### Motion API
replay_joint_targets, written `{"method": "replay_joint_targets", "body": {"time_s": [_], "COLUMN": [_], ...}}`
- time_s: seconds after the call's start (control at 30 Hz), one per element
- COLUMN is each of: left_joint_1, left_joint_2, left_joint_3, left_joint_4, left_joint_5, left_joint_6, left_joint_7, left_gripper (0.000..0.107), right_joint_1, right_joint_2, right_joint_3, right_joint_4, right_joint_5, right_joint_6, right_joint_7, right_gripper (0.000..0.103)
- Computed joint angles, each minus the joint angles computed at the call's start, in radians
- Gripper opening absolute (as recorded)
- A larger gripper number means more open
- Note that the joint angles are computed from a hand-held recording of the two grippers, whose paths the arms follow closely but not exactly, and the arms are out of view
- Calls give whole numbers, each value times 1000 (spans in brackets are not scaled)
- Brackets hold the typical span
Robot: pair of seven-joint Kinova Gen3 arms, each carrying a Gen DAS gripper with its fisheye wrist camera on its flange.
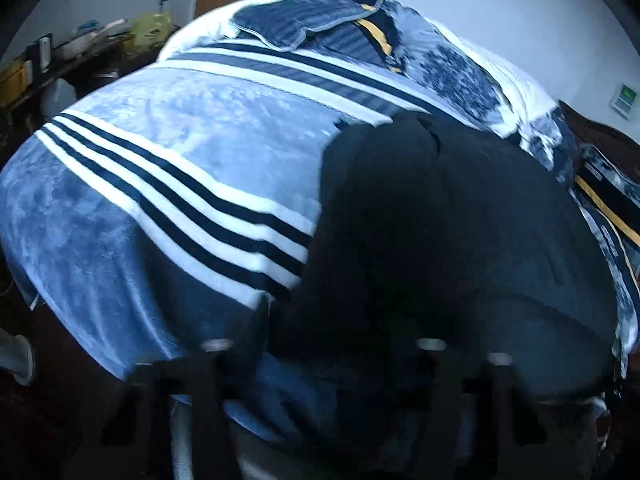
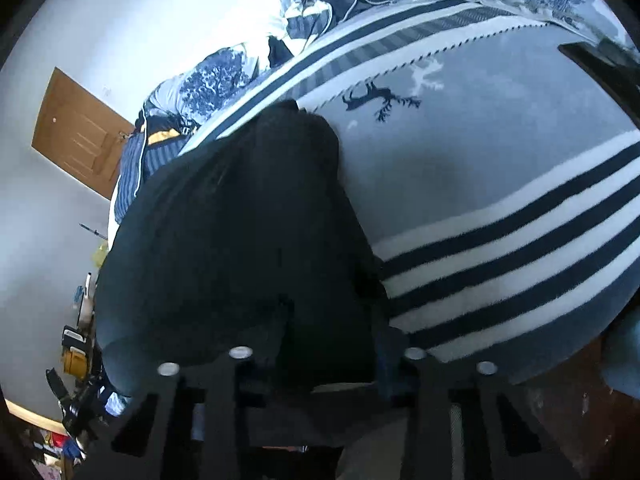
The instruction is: Fold large clothes
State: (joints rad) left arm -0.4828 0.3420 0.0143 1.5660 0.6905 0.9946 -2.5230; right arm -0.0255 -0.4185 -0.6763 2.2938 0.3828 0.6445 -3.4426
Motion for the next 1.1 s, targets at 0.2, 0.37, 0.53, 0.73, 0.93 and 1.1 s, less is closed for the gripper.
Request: {"method": "replay_joint_targets", "body": {"time_s": [0.2,0.37,0.53,0.73,0.93,1.1], "left_joint_1": [149,246,203,214,215,85], "left_joint_2": [-71,-69,-84,-89,112,156], "left_joint_3": [-53,-135,-167,-177,20,195], "left_joint_4": [80,78,85,-34,-307,-352], "left_joint_5": [-153,-233,-133,-92,-275,-286], "left_joint_6": [-173,-204,-179,-145,-21,50], "left_joint_7": [118,198,145,148,370,367], "left_gripper": [6,5,17,74,72,1], "right_joint_1": [14,220,201,159,55,-53], "right_joint_2": [99,110,-30,-96,85,224], "right_joint_3": [-45,-195,-109,1,269,501], "right_joint_4": [-90,-136,-56,-111,-181,-206], "right_joint_5": [-20,-79,-151,-115,-79,-270], "right_joint_6": [174,243,159,167,32,-82], "right_joint_7": [-7,67,47,201,441,644], "right_gripper": [3,2,3,34,85,27]}}
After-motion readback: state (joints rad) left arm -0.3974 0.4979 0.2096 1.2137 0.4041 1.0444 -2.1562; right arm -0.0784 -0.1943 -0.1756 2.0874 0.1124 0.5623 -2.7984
